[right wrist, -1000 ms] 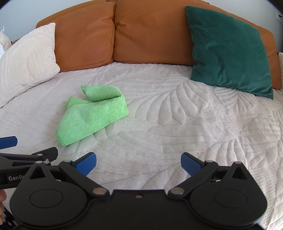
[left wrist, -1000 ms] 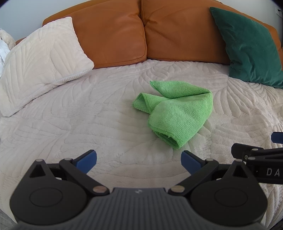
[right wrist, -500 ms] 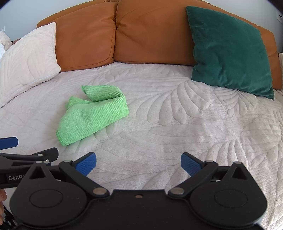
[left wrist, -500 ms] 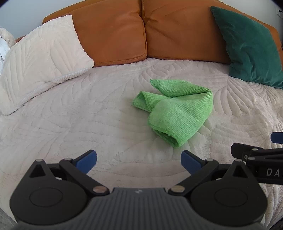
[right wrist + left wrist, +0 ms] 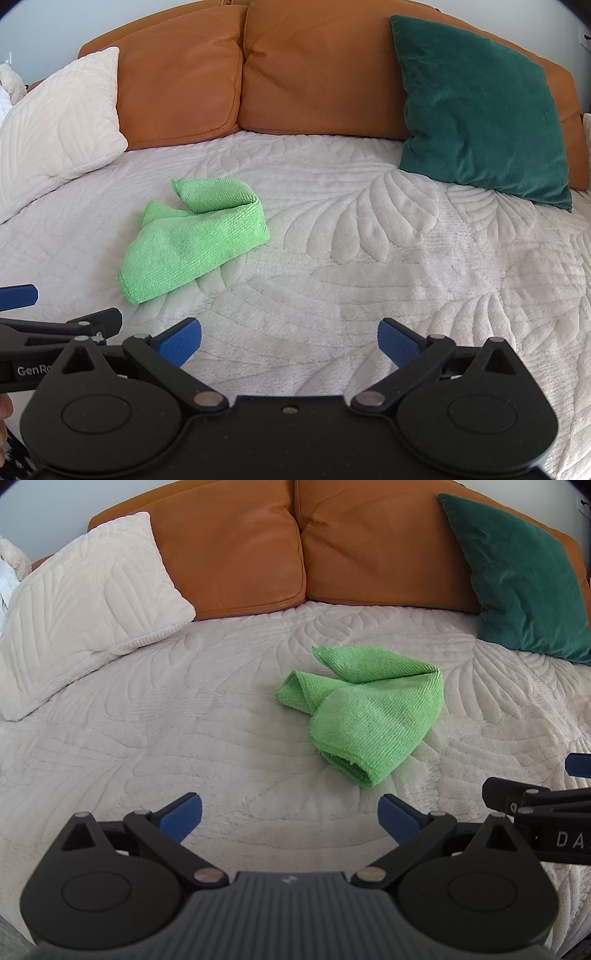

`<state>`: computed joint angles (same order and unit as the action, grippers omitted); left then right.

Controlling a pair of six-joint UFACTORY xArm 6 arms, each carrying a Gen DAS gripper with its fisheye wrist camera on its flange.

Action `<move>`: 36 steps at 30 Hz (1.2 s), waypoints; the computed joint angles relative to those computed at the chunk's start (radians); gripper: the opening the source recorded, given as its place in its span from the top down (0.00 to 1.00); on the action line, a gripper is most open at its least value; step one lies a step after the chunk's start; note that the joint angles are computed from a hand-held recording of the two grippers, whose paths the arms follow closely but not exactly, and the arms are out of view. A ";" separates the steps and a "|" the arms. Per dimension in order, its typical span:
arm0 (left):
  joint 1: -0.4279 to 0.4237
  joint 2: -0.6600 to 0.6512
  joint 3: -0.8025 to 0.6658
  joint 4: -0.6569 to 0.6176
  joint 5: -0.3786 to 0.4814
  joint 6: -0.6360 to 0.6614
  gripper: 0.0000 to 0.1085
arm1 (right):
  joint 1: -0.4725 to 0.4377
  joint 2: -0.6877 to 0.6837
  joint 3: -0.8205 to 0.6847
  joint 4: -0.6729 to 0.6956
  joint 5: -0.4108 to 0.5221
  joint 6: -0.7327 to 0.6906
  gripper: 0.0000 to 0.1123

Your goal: Fold towel

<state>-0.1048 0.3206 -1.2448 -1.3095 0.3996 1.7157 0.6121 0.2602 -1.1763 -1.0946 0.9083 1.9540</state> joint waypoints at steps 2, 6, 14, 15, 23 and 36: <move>0.003 -0.001 0.000 0.002 0.010 -0.003 0.05 | 0.001 -0.003 0.003 -0.003 0.000 0.001 0.08; 0.038 0.004 -0.023 0.000 0.111 -0.024 0.05 | -0.004 -0.030 0.036 -0.052 -0.025 0.033 0.08; 0.187 0.082 -0.195 0.129 0.539 -0.154 0.05 | -0.075 -0.246 0.196 -0.431 -0.204 0.028 0.08; 0.190 0.084 -0.202 0.144 0.550 -0.152 0.05 | -0.098 -0.270 0.197 -0.453 -0.246 -0.020 0.08; 0.180 0.114 -0.233 0.159 0.571 -0.286 0.08 | -0.237 -0.185 -0.008 -0.174 -0.432 -0.644 0.26; 0.127 0.197 -0.300 0.079 0.482 -0.490 0.38 | -0.305 0.101 -0.289 0.308 -0.465 -1.180 0.54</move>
